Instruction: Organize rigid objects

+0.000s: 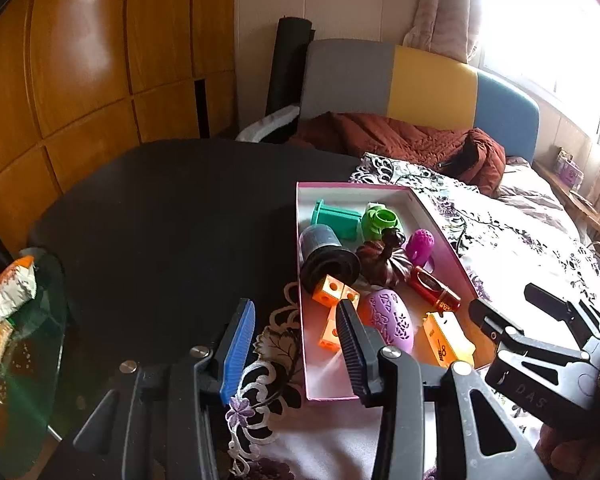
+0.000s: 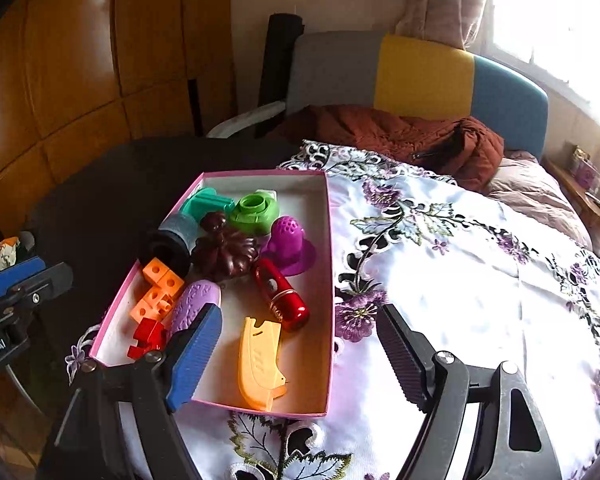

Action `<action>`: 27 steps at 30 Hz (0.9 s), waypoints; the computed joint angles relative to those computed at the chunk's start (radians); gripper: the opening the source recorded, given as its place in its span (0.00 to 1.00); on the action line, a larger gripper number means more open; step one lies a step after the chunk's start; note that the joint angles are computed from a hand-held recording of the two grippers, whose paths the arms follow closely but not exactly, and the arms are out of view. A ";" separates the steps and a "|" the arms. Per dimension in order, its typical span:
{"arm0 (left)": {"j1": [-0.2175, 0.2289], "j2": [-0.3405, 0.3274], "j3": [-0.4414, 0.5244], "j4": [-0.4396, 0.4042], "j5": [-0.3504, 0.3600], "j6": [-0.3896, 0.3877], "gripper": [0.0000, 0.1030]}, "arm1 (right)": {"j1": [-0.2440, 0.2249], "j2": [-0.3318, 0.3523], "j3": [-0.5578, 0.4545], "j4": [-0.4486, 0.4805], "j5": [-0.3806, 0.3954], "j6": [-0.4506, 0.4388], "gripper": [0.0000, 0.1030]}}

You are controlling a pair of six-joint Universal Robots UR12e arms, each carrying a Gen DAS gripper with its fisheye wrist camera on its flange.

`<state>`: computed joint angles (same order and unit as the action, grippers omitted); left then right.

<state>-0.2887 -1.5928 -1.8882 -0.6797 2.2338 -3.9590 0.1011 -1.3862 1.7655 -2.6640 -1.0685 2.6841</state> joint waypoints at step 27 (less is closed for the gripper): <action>-0.013 0.017 -0.023 -0.014 0.018 -0.072 0.41 | 0.014 -0.010 0.012 -0.127 -0.058 0.118 0.90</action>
<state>-0.3013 -1.5754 -1.9114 -0.6936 2.2520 -4.0305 0.1147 -1.3960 1.7771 -2.7914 -1.1265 2.8021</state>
